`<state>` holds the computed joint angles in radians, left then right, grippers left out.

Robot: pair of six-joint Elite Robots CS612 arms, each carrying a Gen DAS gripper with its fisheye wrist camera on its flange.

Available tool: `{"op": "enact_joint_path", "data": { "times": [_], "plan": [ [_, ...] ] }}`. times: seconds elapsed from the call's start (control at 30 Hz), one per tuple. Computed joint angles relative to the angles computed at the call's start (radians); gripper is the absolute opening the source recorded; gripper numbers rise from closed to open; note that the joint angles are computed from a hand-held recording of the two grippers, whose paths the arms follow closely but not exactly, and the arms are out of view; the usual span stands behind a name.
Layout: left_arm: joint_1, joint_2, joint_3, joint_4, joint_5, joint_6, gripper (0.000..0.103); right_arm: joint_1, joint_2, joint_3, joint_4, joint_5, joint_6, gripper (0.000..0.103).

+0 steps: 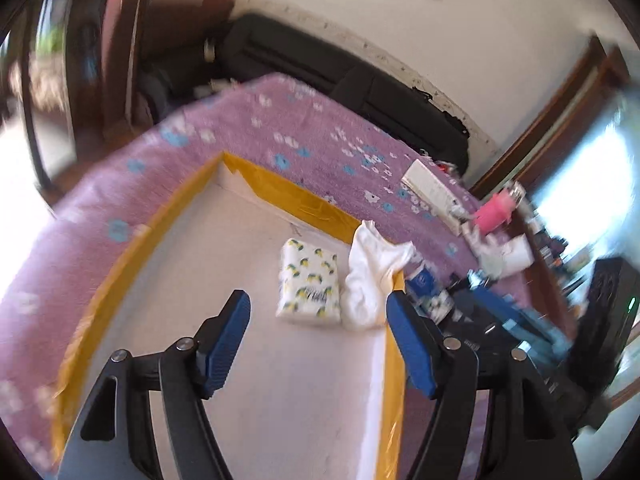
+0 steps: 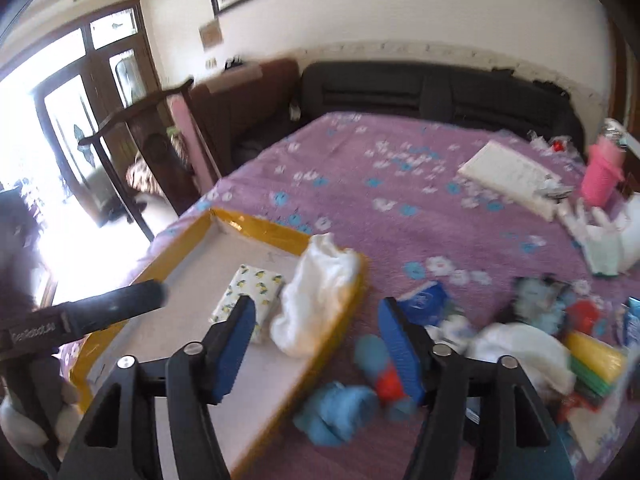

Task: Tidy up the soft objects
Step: 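Open both grippers and lift them away from the tray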

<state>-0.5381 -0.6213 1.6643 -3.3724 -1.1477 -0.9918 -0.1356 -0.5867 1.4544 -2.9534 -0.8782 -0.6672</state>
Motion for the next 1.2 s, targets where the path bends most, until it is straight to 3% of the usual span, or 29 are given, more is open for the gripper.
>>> {"op": "enact_joint_path", "data": {
  "times": [0.07, 0.13, 0.23, 0.33, 0.4, 0.5, 0.6, 0.73, 0.87, 1.03, 1.2],
  "plan": [
    [-0.043, -0.021, 0.027, 0.028, 0.113, 0.007, 0.077, -0.029, -0.002, 0.032, -0.118, 0.016, 0.04, 0.08],
    [-0.069, -0.027, 0.04, 0.037, 0.175, -0.006, 0.08, -0.047, 0.003, 0.049, -0.242, -0.005, 0.096, 0.08],
    [-0.103, -0.036, 0.047, 0.076, 0.266, -0.044, 0.08, -0.082, 0.014, 0.059, -0.421, -0.019, 0.256, 0.084],
    [-0.131, -0.045, 0.035, 0.179, 0.383, -0.066, 0.082, -0.113, 0.04, 0.047, -0.563, 0.02, 0.398, 0.098],
    [-0.141, -0.049, 0.032, 0.198, 0.415, -0.075, 0.084, -0.124, 0.05, 0.037, -0.583, 0.027, 0.398, 0.098],
    [-0.164, -0.061, 0.041, 0.217, 0.476, -0.098, 0.086, -0.128, 0.048, 0.039, -0.54, -0.044, 0.339, 0.098],
    [-0.184, -0.071, 0.042, 0.268, 0.533, -0.139, 0.087, -0.133, 0.065, 0.028, -0.596, -0.103, 0.353, 0.098],
    [-0.195, -0.082, 0.028, 0.353, 0.548, -0.192, 0.092, -0.148, 0.085, 0.006, -0.641, -0.155, 0.383, 0.099],
    [-0.194, -0.065, 0.001, 0.321, 0.496, -0.138, 0.092, -0.161, 0.099, -0.025, -0.601, -0.167, 0.407, 0.1],
    [-0.199, -0.041, -0.05, 0.335, 0.462, -0.067, 0.092, -0.166, 0.138, -0.062, -0.652, -0.236, 0.444, 0.1],
    [-0.195, -0.013, -0.089, 0.288, 0.391, 0.01, 0.092, -0.169, 0.14, -0.071, -0.603, -0.226, 0.442, 0.1]
  ]
}}
